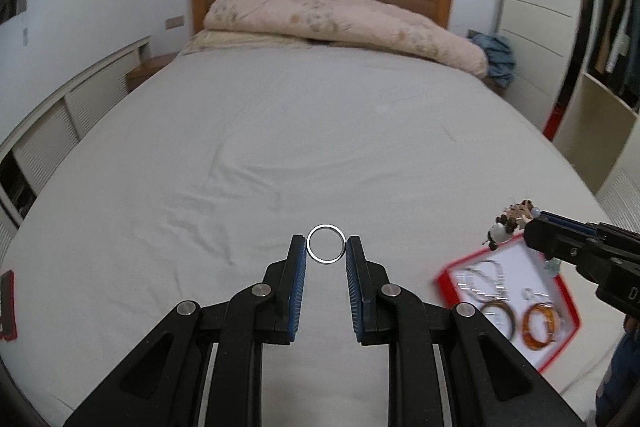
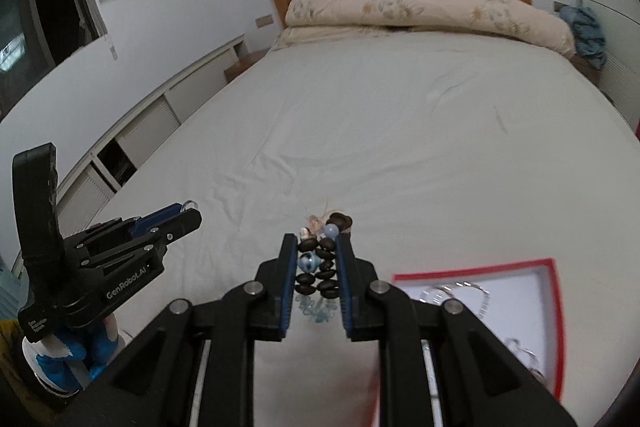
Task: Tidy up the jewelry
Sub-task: 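Carry the ring and beaded bracelet into the red box and release both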
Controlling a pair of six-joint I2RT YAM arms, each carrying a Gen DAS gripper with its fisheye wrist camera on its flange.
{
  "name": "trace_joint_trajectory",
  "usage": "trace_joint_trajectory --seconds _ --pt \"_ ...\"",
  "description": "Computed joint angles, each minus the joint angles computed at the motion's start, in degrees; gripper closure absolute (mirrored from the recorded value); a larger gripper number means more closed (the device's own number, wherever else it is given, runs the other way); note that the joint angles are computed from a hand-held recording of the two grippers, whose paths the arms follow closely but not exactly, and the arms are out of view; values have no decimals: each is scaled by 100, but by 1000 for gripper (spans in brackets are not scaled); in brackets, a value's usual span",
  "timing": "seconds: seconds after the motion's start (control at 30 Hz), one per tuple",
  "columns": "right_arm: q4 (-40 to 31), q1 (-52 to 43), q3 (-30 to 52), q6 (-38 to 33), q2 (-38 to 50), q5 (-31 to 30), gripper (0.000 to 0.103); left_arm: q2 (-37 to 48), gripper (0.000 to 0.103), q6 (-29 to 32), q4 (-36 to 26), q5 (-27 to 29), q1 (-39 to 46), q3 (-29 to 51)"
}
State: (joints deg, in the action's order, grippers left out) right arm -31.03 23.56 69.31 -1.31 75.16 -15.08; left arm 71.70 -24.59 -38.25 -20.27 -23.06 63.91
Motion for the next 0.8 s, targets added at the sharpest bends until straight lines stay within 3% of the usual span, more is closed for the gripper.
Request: trace_joint_trajectory --seconds 0.4,0.8 --pt "-911 -1811 -128 -725 -1066 -887 85 1135 83 -363 -215 -327 -1481 1272" --pt "-650 -3217 -275 -1293 -272 -1739 85 2844 83 -52 -202 -204 -1891 2415"
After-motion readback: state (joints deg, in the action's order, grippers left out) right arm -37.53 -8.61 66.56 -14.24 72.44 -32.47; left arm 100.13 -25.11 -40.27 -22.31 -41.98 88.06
